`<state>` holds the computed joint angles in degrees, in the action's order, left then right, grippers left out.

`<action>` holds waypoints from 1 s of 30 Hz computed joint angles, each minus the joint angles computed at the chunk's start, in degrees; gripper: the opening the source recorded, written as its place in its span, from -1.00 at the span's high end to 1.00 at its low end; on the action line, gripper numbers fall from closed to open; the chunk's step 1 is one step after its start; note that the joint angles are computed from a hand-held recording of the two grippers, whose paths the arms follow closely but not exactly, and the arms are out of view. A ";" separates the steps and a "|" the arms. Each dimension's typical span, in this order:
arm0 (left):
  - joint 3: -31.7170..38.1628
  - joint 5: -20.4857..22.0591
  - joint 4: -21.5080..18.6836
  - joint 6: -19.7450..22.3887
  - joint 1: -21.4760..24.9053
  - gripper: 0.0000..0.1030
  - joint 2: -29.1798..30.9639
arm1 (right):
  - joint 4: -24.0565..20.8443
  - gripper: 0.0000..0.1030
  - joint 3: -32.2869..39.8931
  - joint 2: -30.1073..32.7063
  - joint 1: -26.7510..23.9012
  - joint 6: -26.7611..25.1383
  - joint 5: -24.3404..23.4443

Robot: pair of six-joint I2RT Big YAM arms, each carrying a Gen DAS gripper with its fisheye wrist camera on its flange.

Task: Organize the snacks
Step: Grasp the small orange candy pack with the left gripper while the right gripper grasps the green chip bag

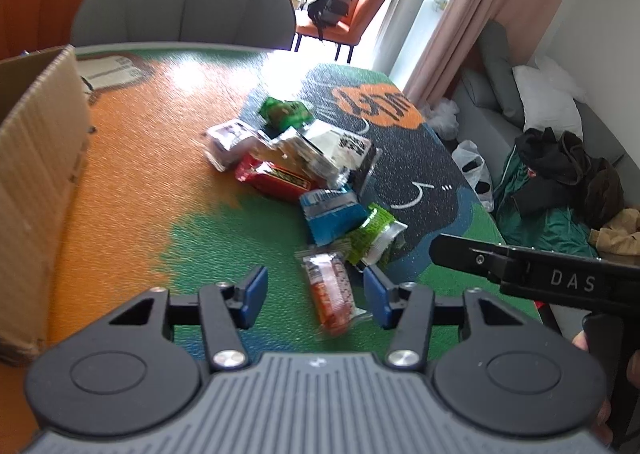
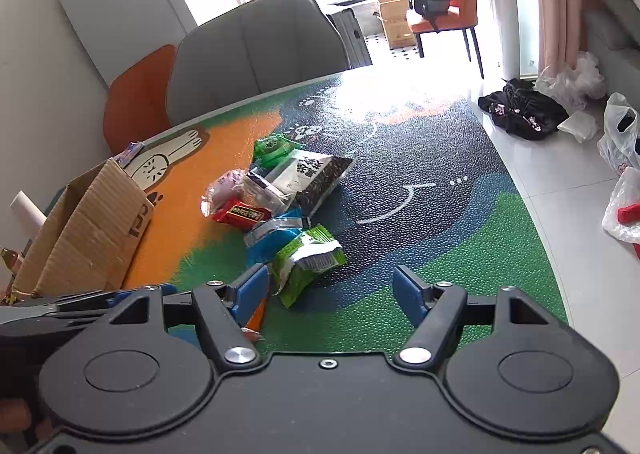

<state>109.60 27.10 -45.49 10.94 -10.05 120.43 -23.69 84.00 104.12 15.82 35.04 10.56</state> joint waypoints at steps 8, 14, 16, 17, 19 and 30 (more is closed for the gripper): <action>1.29 -1.97 -0.30 -0.03 -1.06 0.27 2.04 | -0.27 -0.34 0.32 0.54 -0.68 -0.36 -1.26; -0.22 -3.38 2.24 1.25 -1.17 0.62 1.67 | -0.05 -0.35 0.97 1.29 -0.80 -0.65 -1.58; 0.10 -2.71 2.29 0.08 -0.62 0.64 1.93 | -0.23 -0.35 1.40 1.68 -0.80 -0.82 -1.67; 0.22 -3.19 2.45 -0.20 -0.49 0.65 1.94 | -0.20 -0.35 1.59 1.89 -0.80 -0.88 -1.81; 0.34 -3.22 2.59 -0.88 -0.07 0.66 1.96 | -0.41 -0.35 2.08 2.34 -0.73 -1.11 -2.01; 0.63 -2.62 2.98 -1.02 1.62 0.67 1.09 | -2.33 -0.36 6.91 6.17 -0.35 -2.25 -2.16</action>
<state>110.23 24.48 -42.51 9.92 -8.43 121.51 -26.03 90.91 110.28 15.47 32.79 8.40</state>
